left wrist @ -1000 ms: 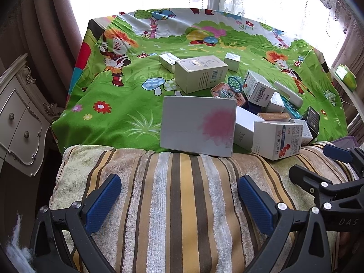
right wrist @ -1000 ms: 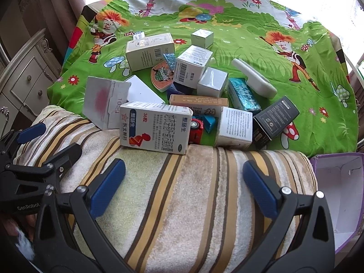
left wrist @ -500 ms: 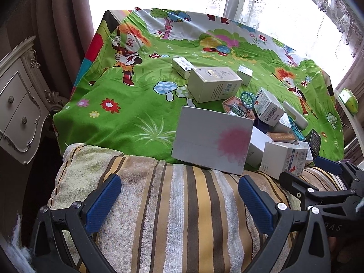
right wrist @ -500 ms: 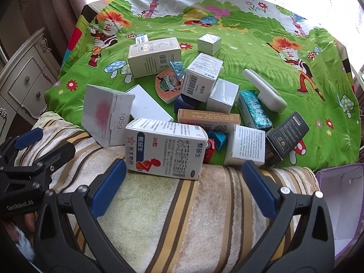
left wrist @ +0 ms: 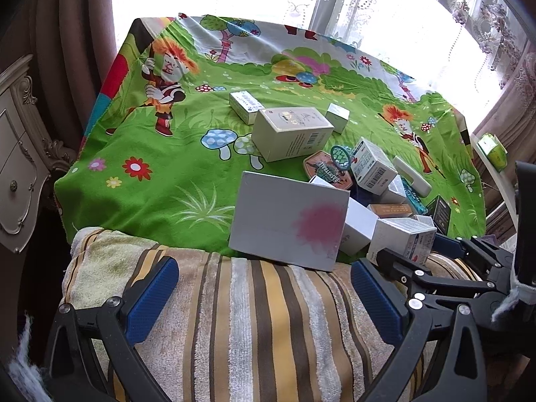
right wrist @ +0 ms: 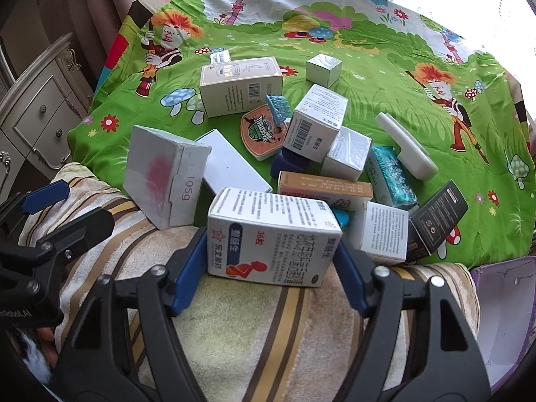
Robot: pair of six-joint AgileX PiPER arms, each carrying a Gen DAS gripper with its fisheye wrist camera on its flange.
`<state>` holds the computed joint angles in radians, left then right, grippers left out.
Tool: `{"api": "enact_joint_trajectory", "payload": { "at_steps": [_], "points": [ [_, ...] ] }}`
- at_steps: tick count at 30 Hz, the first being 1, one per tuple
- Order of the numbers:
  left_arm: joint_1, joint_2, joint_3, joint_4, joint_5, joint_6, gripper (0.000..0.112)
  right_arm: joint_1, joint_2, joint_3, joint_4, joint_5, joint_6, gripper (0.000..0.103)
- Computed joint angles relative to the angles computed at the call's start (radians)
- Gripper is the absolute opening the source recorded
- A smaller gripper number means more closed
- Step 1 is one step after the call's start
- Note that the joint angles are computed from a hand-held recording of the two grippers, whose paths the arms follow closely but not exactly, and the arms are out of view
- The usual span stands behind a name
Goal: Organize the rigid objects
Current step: 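Grasp the white box with blue-red print with the right tool while the left tool grasps the pink-smudged white box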
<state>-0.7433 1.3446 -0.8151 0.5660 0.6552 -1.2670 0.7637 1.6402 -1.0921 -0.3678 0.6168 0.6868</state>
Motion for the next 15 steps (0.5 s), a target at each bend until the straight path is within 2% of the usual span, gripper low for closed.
{"api": "enact_joint_trajectory", "payload": {
  "at_steps": [7,9,15],
  "points": [
    [0.128,0.119,-0.129,-0.229,-0.064,0.404,0.103,0.018,-0.095,0.085,-0.190,-0.022,0.241,0.074],
    [0.167,0.160,-0.162,-0.333,-0.069,0.538,0.103,0.013,-0.104,0.093,-0.188,-0.033,0.244,0.074],
    [0.240,0.230,-0.207,-0.512,-0.064,0.757,0.103,-0.012,-0.130,0.123,-0.167,-0.063,0.241,0.074]
  ]
}}
